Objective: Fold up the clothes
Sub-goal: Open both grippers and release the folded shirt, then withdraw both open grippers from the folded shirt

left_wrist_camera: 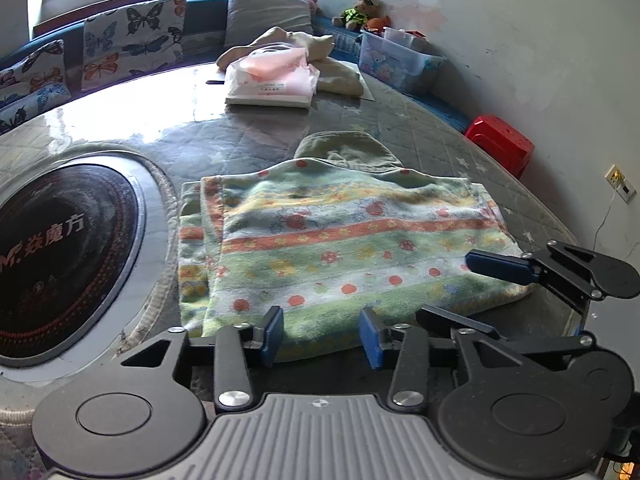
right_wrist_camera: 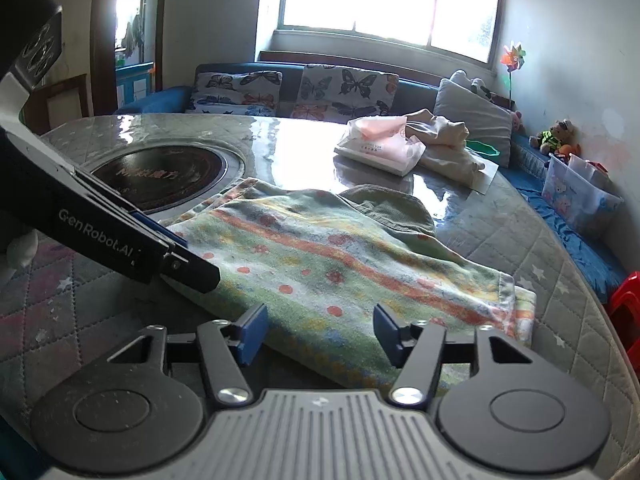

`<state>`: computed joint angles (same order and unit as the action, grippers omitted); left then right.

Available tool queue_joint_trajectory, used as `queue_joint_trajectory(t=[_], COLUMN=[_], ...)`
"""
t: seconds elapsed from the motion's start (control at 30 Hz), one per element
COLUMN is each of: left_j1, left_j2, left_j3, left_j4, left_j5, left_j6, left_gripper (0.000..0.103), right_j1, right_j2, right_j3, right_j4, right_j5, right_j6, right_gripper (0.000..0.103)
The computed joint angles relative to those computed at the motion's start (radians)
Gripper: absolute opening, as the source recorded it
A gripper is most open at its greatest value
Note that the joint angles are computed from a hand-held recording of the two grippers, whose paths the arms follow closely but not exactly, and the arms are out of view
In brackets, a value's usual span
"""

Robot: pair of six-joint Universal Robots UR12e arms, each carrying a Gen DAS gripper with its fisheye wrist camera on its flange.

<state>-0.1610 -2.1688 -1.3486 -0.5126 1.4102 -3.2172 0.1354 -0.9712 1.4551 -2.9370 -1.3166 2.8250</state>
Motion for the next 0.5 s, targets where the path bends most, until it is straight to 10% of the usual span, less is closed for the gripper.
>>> queue_joint_trajectory(t=[0.5], left_j1=[0.008], left_j2=[0.024], left_j3=[-0.044], left_j4=[0.072], left_j5=[0.067], left_j6=[-0.048], left_gripper=[0.094], right_j1=[0.009], right_j2=[-0.009], right_j3=[0.014], right_j4=[-0.005], right_j5=[-0.038], right_j6=[0.074], right_gripper=[0.103])
